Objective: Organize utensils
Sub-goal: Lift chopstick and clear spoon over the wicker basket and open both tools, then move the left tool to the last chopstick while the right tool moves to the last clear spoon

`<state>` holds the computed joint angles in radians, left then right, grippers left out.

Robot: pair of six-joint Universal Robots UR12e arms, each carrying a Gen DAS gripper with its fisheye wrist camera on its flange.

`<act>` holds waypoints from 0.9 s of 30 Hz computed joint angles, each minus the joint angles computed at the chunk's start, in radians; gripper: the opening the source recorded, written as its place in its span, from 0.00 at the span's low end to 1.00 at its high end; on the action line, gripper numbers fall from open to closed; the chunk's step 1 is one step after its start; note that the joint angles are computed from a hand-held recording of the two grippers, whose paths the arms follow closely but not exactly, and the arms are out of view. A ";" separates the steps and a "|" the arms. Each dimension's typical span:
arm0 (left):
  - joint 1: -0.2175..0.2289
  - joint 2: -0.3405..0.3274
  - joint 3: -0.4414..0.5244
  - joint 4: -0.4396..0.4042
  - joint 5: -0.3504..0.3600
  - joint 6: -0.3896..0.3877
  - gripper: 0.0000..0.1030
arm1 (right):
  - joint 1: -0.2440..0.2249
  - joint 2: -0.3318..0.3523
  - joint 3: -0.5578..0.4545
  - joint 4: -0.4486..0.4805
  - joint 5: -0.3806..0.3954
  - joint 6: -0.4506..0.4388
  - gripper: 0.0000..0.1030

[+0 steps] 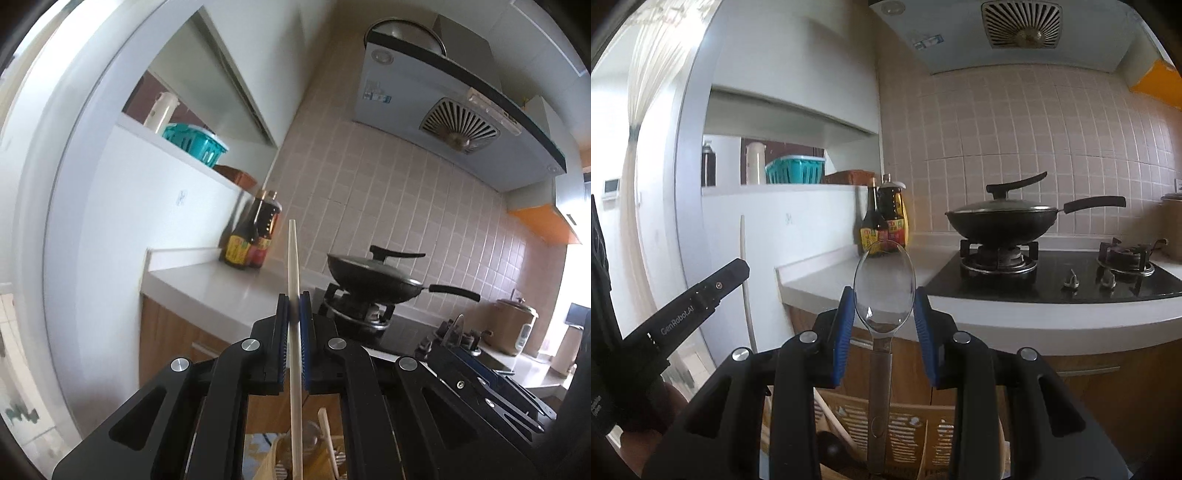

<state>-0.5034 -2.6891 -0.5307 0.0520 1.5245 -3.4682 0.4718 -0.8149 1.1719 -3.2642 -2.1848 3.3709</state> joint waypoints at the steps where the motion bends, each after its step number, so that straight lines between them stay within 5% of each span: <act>1: 0.001 0.005 -0.009 -0.008 -0.004 0.010 0.04 | 0.000 -0.003 0.005 0.002 0.009 -0.001 0.29; 5: 0.006 0.030 -0.062 0.012 -0.038 0.034 0.06 | 0.006 -0.021 0.039 0.006 0.022 -0.014 0.30; 7: 0.011 0.051 -0.107 0.036 -0.059 0.027 0.20 | 0.006 -0.043 0.069 0.020 0.053 0.007 0.39; 9: 0.016 0.081 -0.159 0.048 -0.072 0.026 0.21 | 0.011 -0.065 0.101 0.016 0.061 0.019 0.44; 15: 0.039 0.202 -0.349 0.096 -0.126 0.052 0.30 | 0.039 -0.135 0.173 0.054 0.047 0.021 0.45; 18: 0.055 0.269 -0.432 0.067 -0.160 0.067 0.38 | 0.052 -0.190 0.199 0.199 0.053 0.076 0.45; 21: 0.069 0.333 -0.486 -0.072 -0.218 0.113 0.41 | 0.052 -0.245 0.210 0.427 0.141 0.178 0.45; 24: 0.084 0.366 -0.476 -0.353 -0.322 0.196 0.49 | 0.040 -0.268 0.209 0.599 0.278 0.245 0.45; 25: 0.090 0.364 -0.468 -0.458 -0.387 0.241 0.58 | 0.029 -0.272 0.210 0.667 0.374 0.273 0.45; 27: 0.091 0.349 -0.451 -0.668 -0.446 0.318 0.60 | 0.004 -0.273 0.226 0.735 0.558 0.329 0.45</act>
